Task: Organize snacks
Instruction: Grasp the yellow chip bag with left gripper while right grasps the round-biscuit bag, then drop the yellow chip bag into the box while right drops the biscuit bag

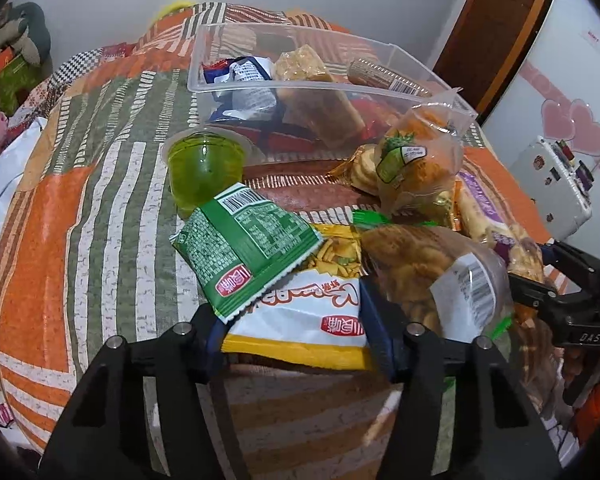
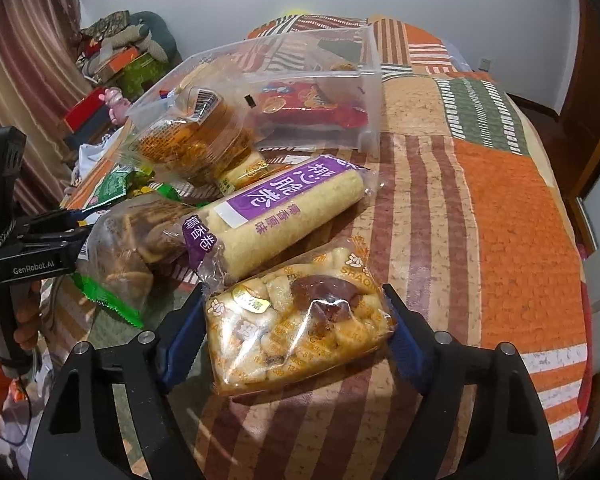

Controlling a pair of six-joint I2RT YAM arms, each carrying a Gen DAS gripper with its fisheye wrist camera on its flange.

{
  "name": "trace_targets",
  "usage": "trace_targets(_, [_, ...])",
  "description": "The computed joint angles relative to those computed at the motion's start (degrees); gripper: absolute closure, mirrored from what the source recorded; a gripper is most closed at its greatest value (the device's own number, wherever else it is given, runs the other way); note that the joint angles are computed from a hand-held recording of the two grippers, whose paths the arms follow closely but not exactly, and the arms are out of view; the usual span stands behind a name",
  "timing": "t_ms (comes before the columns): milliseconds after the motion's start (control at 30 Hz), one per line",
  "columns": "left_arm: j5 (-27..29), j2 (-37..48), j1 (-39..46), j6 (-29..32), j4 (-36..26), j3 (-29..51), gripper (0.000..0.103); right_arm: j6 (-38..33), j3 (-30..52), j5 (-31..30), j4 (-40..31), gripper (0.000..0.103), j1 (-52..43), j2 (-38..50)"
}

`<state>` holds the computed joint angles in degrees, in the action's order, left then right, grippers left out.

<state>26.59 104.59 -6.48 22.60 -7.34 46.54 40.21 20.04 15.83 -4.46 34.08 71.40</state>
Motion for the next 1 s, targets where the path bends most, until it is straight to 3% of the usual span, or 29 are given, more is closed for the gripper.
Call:
trace_targets(300, [1.63, -6.46, 1.12, 1.71, -3.32, -1.53, 0.067, 1.41, -1.48, 1.87, -4.22, 0.026, 0.26, -6.71])
trace_targets(333, [1.77, -7.26, 1.10, 1.81, -3.37, -1.84, 0.073, 1.63, -1.46, 2.30, -4.76, 0.026, 0.34, -7.62])
trace_targets(367, [1.84, -8.32, 1.14, 1.93, -3.35, -2.17, 0.085, 1.79, -1.42, 2.74, -5.08, 0.026, 0.45, -8.19])
trace_targets(400, [2.02, -8.52, 1.08, 2.00, -3.92, -1.79, 0.086, 1.65, -1.51, 2.99, -5.57, 0.026, 0.24, -9.23])
trace_targets(733, [3.52, -12.03, 2.45, 1.72, -5.01, -0.65, 0.094, -0.90, 1.97, 5.24, -8.79, 0.026, -1.39, -13.41])
trace_targets(1000, [5.38, -14.82, 3.65, 0.03, -5.80, 2.49, 0.094, -5.73, 5.78, 5.63, -6.67, 0.026, -3.85, -11.51])
